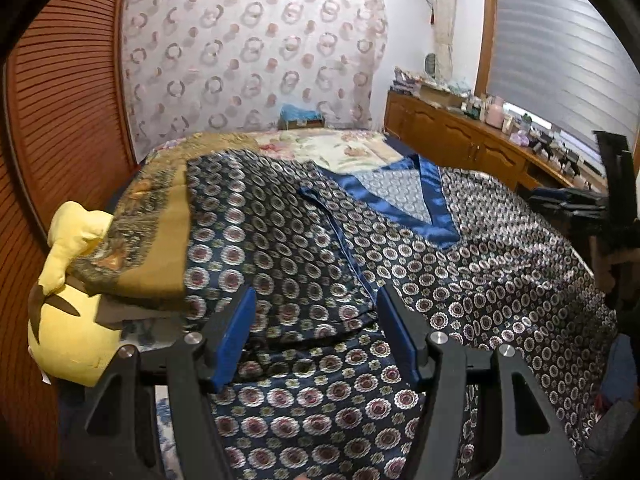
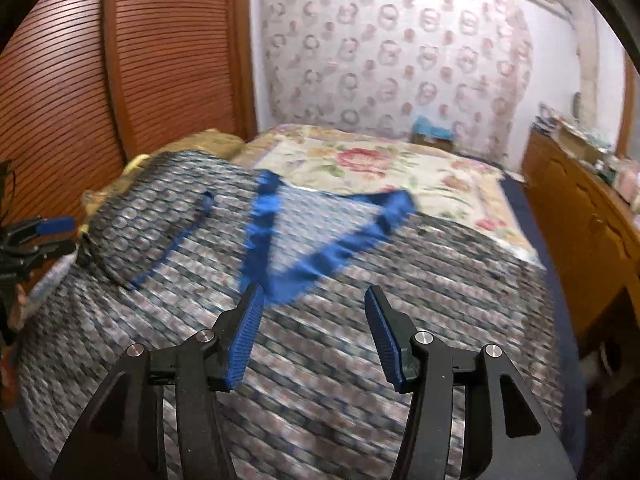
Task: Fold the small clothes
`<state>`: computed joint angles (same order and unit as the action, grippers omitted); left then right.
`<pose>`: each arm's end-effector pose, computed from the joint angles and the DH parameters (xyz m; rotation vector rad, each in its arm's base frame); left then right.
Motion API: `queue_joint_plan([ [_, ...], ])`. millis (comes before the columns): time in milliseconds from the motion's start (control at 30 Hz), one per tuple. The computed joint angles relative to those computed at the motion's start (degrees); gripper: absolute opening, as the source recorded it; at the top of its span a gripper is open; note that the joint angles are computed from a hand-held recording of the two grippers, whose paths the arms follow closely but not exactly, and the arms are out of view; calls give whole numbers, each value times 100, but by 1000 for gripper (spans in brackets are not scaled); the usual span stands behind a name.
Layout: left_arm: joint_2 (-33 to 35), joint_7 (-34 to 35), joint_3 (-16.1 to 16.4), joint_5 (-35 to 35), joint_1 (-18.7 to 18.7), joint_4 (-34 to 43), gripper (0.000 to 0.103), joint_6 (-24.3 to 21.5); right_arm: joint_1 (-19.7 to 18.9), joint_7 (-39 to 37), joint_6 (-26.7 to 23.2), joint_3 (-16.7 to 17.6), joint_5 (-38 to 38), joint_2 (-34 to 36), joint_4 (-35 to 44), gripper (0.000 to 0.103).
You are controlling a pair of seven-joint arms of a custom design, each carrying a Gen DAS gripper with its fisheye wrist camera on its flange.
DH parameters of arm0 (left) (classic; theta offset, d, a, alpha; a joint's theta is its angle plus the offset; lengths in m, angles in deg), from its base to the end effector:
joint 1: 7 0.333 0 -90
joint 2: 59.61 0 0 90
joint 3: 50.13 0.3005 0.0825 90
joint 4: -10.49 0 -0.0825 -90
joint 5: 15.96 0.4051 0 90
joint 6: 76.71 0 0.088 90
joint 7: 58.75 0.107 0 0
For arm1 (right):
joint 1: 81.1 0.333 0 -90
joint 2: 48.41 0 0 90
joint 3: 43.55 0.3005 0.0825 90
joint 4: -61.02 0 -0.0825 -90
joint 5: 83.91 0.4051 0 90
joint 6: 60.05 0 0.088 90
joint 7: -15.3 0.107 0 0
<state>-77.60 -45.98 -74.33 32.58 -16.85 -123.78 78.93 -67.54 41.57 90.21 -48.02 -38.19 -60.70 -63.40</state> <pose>0.4110 -0.3221 0.4829 -1.7488 1.6605 -0.8863 0.5518 0.0690 0.5310 -2.0991 0.9837 -0.4942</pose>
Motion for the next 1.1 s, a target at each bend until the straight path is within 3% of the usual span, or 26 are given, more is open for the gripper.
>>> queue_joint_plan([
  [433, 1140, 1181, 419, -659, -570, 829, 62, -482, -992, 558, 47, -372, -587, 624, 449, 54],
  [767, 1451, 1750, 641, -1150, -781, 1056, 62, -548, -1732, 1006, -930, -304, -854, 1306, 1077, 53],
  [933, 1513, 1781, 668, -1121, -858, 1119, 64, -576, -1881, 1006, -1147, -236, -818, 1330, 1097, 53],
  [1100, 1578, 1863, 698, -1178, -905, 1189, 72, -585, -1964, 951, -1306, -223, -754, 1373, 1172, 49],
])
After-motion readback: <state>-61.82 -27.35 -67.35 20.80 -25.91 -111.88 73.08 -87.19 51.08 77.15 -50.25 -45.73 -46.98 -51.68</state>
